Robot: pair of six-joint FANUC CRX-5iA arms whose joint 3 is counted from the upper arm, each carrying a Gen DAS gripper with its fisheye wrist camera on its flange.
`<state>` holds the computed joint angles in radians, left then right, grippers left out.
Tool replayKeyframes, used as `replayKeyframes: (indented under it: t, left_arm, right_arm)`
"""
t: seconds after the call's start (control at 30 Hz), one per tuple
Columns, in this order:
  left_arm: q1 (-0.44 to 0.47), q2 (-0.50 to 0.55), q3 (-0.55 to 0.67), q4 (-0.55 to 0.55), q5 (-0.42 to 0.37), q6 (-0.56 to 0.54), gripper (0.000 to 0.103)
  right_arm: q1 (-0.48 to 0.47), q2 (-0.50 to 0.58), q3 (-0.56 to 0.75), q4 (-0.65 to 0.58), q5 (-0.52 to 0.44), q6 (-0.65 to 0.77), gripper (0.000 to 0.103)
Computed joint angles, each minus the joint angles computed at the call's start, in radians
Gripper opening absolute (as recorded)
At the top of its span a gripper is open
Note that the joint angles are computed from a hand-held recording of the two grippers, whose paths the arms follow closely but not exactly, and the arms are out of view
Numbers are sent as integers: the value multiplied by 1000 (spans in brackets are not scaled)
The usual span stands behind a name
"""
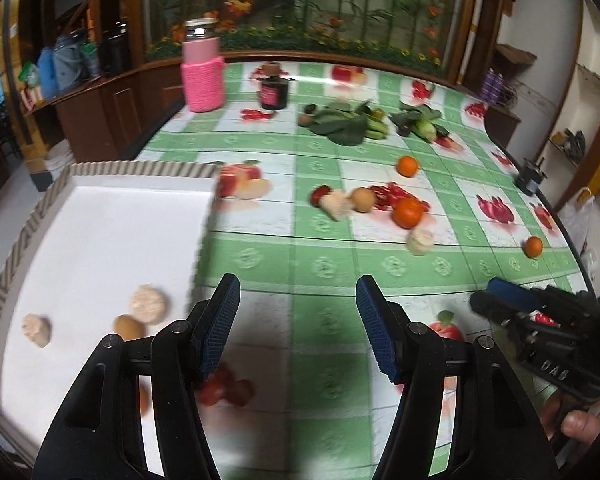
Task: Organize fruits
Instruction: 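Move both open tools back over the tablecloth, then grasp another orange with the right tool while the left tool grasps a tan cake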
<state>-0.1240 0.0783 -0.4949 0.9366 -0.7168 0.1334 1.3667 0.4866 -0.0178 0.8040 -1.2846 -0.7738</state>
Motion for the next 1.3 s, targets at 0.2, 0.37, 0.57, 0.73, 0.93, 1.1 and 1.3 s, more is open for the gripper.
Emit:
replayKeyframes:
  t: [0.2,0.37,0.57,0.73,0.93,1.1,1.3]
  left_arm:
    - [-54,21,19,-49,-28,42,61]
    - [-89,40,36,-92,-34,80,61]
    - [-130,58,57,-115,-22,114,61]
    - [-154,76,76,-131,-10,142,61]
    - [-190,101,101,-159,9,169,61]
    - [-224,143,148,-225,21,245,61]
    - [-251,178,174,-242,24,263,61]
  right_arm:
    - [59,-61,-67,-69,-123,-85,37]
    - [103,-105,-108,-165,-230,-152,37]
    - [127,-176,-187,-232,-280,-237,44]
    - [100,-210,-242,-252,-229,-218,44]
    - [96,-244,-321,-245,-155,-259,41]
    - [113,-251,-355,-209,-152,-319,40]
    - [108,-248,-353,-202,-147,-299,39]
